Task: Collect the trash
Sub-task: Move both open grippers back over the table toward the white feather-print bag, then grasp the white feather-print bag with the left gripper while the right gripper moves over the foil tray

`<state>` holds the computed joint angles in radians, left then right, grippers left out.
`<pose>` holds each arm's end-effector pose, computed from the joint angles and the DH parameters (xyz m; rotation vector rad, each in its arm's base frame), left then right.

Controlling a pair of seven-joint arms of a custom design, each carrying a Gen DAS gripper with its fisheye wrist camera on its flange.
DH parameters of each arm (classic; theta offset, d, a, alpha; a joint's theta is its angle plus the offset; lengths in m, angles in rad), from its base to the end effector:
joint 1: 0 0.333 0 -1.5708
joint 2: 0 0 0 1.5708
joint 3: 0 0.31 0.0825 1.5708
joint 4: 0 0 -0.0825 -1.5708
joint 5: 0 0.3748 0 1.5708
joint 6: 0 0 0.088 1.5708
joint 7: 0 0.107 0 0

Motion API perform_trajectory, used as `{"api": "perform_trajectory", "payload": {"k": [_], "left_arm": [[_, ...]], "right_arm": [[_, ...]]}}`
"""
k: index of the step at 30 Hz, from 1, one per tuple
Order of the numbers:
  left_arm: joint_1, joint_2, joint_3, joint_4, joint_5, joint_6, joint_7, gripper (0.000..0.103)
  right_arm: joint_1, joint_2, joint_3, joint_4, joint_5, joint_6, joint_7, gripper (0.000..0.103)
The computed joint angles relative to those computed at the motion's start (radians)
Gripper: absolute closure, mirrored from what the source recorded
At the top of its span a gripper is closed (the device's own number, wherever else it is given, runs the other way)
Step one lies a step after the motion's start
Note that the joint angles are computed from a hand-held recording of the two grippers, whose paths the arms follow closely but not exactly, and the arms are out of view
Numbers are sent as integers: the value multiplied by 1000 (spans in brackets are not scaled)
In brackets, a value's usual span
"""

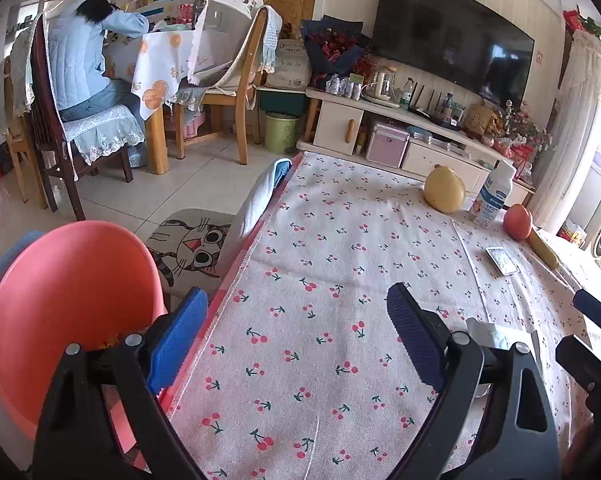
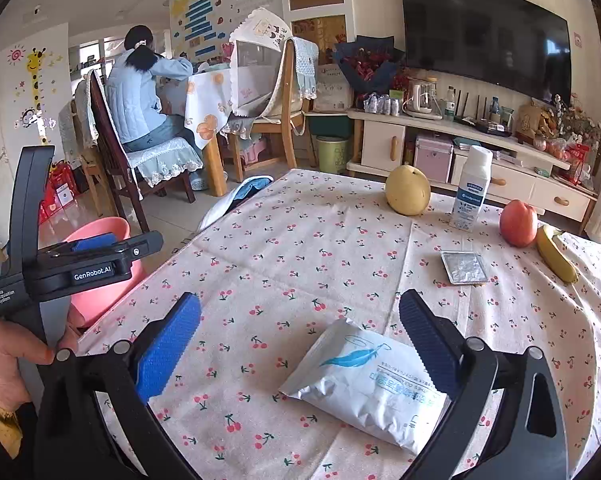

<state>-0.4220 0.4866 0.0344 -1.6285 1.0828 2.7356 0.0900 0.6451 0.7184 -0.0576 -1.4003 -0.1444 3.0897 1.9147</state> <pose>0.6377 -0.3012 0.3911 -1.8472 1.5205 -0.8153 0.6238 0.4457 0.3989 -1.8530 1.2043 -0.4848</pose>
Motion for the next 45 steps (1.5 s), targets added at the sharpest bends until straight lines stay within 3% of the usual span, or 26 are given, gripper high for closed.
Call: {"api": "perform_trajectory", "payload": {"k": [5, 15, 22, 26, 29, 37, 43, 45], "left_arm": [[-12, 39, -19, 52, -42, -37, 74, 11], [-60, 134, -17, 167, -160, -32, 199, 11], [-94, 229, -30, 283, -282, -41, 370, 11], [-106, 261, -35, 309, -345, 20, 449, 11], [-94, 288, -70, 325, -421, 73, 539, 11], [-53, 423, -233, 471, -640, 47, 847, 11], [-116, 484, -168, 587, -708, -15, 896, 11], [-150, 511, -119, 657, -718, -103, 903, 11]], "right_arm": [[28, -21, -62, -42, -18, 24, 24, 5], [80, -57, -177, -113, -47, 65, 72, 5], [144, -51, -313, -137, -51, 73, 153, 5], [103, -44, -297, -128, -44, 70, 169, 5], [69, -20, -283, -94, -43, 55, 171, 5], [-151, 80, -69, 92, 1, -69, 93, 5], [-258, 218, 53, 311, 55, -206, -15, 5], [-277, 275, 81, 402, 84, -254, -46, 5]]}}
